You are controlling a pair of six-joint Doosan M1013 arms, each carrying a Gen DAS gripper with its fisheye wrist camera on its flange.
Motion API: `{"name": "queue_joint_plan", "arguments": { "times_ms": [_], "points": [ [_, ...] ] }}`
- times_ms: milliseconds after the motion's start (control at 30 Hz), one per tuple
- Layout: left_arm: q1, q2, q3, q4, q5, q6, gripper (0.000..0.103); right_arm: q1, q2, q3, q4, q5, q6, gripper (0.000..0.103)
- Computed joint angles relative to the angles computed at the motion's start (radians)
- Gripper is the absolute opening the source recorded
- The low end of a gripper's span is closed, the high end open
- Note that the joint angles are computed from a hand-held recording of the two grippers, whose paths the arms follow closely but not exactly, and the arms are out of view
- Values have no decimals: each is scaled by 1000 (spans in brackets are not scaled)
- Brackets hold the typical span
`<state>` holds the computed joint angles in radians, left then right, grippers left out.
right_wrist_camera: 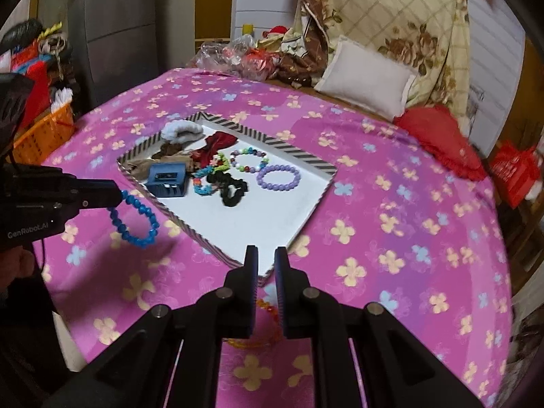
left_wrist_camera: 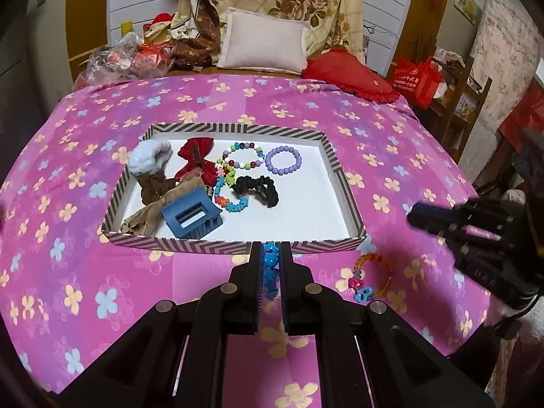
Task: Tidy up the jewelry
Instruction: 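Grasp the blue bead bracelet with the left tool while the right tool grasps the amber heart bracelet, then carry the blue and amber bracelets over the striped box with both tools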
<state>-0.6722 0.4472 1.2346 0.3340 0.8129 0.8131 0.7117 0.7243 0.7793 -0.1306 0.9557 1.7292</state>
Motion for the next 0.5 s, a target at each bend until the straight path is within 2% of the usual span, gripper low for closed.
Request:
{"name": "queue_joint_plan", "arguments": {
  "times_ms": [33,167,300,400,500],
  "points": [
    [-1,-1,1,3,-1,-2,11,-3,1,5,17,4,-2,13],
    [0,1,-2,-10,4,7,11,-10,16,25,49,61,-5,33],
    [0,5,-5,-24,11,9,11,-13,32,55,28,100,14,33],
    [-3,6,-2,-20,15,7,11,-28,33,81,47,86,46,33],
    [-2,8,-2,-21,17,7,11,-36,18,119,44,26,75,16]
  ]
}}
